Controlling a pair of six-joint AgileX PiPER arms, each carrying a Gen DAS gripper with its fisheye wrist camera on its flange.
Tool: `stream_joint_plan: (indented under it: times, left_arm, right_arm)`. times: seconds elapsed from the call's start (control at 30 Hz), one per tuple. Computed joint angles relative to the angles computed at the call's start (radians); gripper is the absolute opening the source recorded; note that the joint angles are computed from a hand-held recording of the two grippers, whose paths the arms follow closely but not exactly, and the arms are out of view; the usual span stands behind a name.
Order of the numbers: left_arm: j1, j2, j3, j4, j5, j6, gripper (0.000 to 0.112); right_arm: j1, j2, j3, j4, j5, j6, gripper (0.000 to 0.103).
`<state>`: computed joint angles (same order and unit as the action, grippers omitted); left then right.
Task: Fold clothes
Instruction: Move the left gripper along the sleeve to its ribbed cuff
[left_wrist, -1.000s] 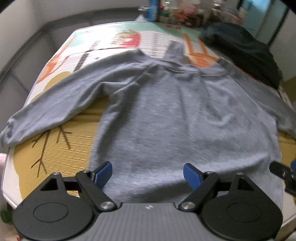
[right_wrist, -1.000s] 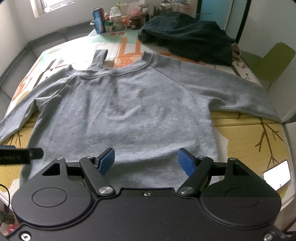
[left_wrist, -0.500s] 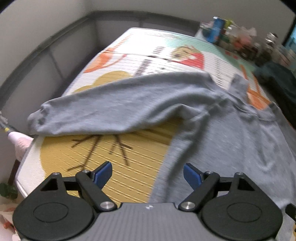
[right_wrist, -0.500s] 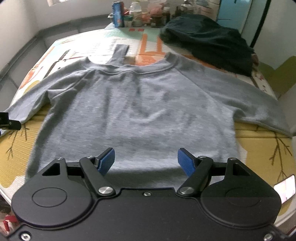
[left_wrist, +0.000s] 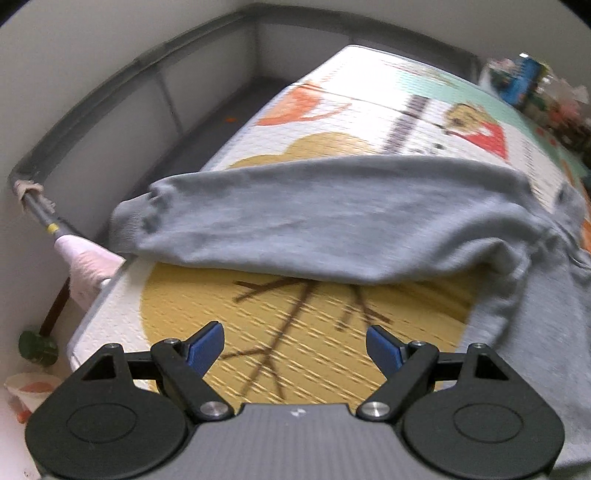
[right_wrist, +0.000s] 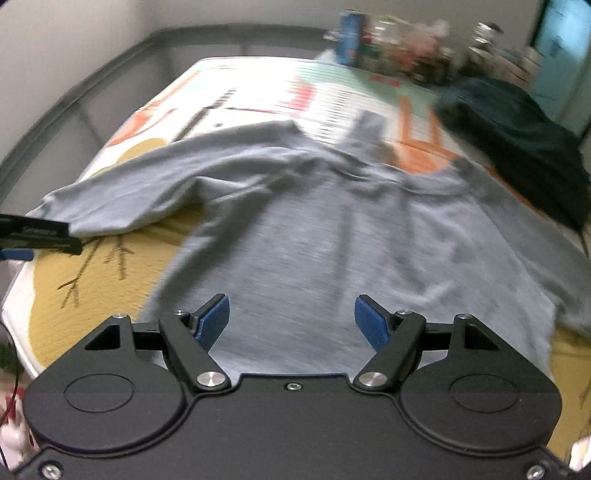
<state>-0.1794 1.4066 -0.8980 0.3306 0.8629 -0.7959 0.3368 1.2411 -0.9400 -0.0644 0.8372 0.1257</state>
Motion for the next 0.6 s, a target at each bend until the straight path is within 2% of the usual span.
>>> stream_joint_plan:
  times: [0.2, 0.6]
  left_arm:
    - [0.181, 0.028, 0.021, -0.013, -0.073, 0.091, 0.086]
    - [0.450, 0.173, 0.022, 0.055, -0.279, 0.110, 0.086]
  right_arm:
    - [0.136, 0.122, -0.079, -0.015, -0.047, 0.065, 0.073]
    - [0.239, 0.302, -0.194, -0.049, -0.098, 0.131, 0.073]
